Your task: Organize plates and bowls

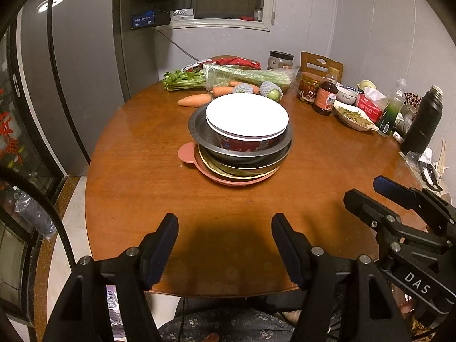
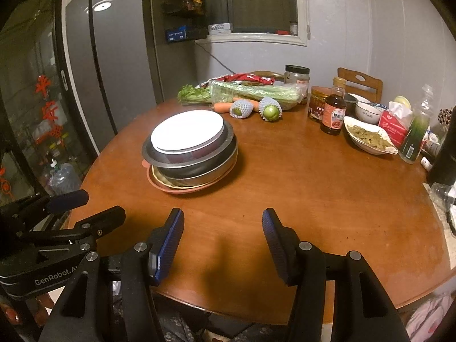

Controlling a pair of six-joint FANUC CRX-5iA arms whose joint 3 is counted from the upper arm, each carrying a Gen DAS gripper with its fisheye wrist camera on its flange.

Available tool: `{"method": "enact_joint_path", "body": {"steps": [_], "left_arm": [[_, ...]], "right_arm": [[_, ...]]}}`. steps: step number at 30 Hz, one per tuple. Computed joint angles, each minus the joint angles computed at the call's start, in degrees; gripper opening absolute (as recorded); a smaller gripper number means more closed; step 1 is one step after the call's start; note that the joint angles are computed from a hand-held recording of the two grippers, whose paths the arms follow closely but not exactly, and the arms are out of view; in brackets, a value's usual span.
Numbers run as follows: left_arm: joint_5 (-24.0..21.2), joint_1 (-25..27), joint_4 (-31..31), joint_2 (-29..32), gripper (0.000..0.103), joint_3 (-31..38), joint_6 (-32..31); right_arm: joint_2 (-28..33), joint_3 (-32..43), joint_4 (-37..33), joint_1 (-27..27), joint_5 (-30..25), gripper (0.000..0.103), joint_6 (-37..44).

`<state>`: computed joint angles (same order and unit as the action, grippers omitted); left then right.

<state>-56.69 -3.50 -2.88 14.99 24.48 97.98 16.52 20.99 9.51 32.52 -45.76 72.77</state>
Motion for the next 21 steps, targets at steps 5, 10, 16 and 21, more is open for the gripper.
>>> {"method": "enact_joint_path", "body": {"steps": [5,10,16,21], "left_arm": [[-0.3,0.0,-0.3,0.0,0.068,0.1,0.0],[-0.6,0.0,-0.2,0.2,0.068,0.2,0.0],[-0.7,-0.1,-0.3,0.3,0.068,0.3,0.0],[-0.9,-0.2,-0.7,0.3,0.068,0.5,0.3]], "right_arm": [[-0.1,-0.1,-0.1,0.1,0.0,0.059,0.2],[-0.1,0.0,-0.6,0.1,-0.1,0.059,0.4],[-0.2,-0.2,-0.2,0.3,-0.1,0.059,0.0],[-0.2,-0.2,0.2,0.4,-0.2,0.059,-0.2]]}}
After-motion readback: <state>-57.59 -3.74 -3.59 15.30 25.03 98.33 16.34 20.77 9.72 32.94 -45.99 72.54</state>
